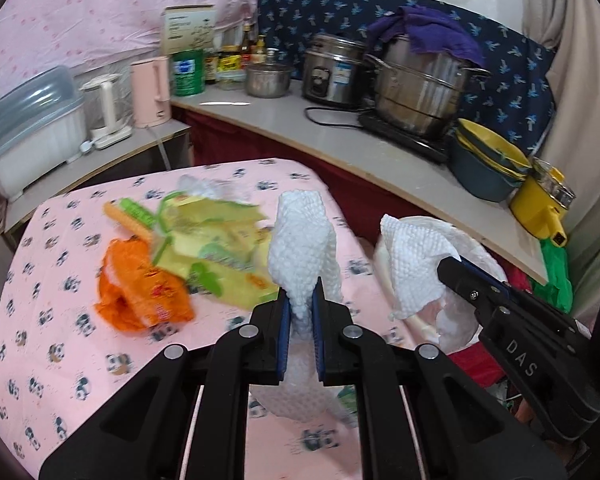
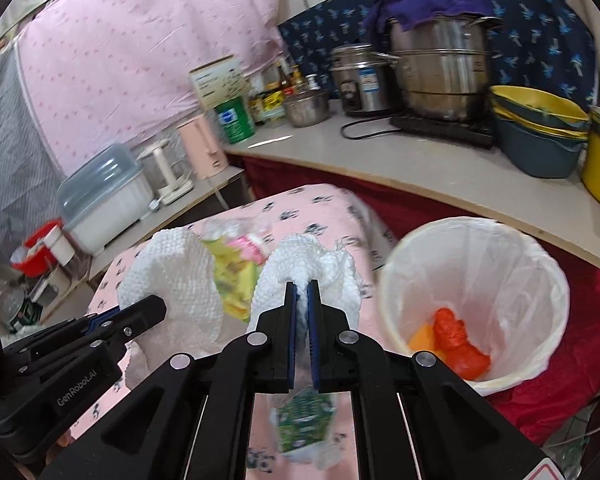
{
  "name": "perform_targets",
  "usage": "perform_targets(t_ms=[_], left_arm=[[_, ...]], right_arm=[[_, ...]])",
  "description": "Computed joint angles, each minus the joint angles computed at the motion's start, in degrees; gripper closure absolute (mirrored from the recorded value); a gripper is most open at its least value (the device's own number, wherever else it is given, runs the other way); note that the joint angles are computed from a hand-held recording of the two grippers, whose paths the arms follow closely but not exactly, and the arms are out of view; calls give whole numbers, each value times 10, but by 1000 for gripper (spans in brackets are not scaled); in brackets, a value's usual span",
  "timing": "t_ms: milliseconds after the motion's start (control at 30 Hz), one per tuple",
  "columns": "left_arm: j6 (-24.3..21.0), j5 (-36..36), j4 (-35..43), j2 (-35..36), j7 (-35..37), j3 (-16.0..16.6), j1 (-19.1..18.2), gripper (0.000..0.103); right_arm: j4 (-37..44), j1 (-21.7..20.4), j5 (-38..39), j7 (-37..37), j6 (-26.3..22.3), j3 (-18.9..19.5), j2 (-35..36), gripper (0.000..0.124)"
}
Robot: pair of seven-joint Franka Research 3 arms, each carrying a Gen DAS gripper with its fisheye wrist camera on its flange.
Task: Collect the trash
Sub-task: 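Drop the white tissues into the bin with both tools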
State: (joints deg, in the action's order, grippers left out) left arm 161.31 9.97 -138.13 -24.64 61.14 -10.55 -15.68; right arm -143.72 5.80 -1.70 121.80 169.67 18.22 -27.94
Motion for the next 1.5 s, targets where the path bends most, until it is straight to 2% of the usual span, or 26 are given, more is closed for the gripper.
perform_targets(t_ms=[267, 467, 767, 867, 933, 1033, 1500], left_arm=[[10, -22, 87, 96, 36, -18, -44, 93], [7, -93, 147, 169, 106, -23, -78, 93], [-19, -151, 231, 260, 177, -58, -72, 93], [-21, -131, 243, 278, 157, -64, -66, 88], [-26, -118, 249, 284, 141, -65, -63, 64], [-10, -123, 244, 285, 136, -69, -56, 58], [-15, 13, 218, 262, 11, -51, -41, 57]], right_arm=[[-61, -54, 7, 5, -5, -29, -63, 118], [-90, -86, 19, -1, -8, -44, -80, 118], [-119, -112, 40, -9, 1, -59, -81, 118], [-121, -117, 42, -12, 4, -59, -78, 118], [-121, -117, 45, -15, 5, -61, -72, 118], [-118, -117, 47, -18, 6, -62, -64, 118], [-78, -99, 46, -34, 18, -61, 1, 117]])
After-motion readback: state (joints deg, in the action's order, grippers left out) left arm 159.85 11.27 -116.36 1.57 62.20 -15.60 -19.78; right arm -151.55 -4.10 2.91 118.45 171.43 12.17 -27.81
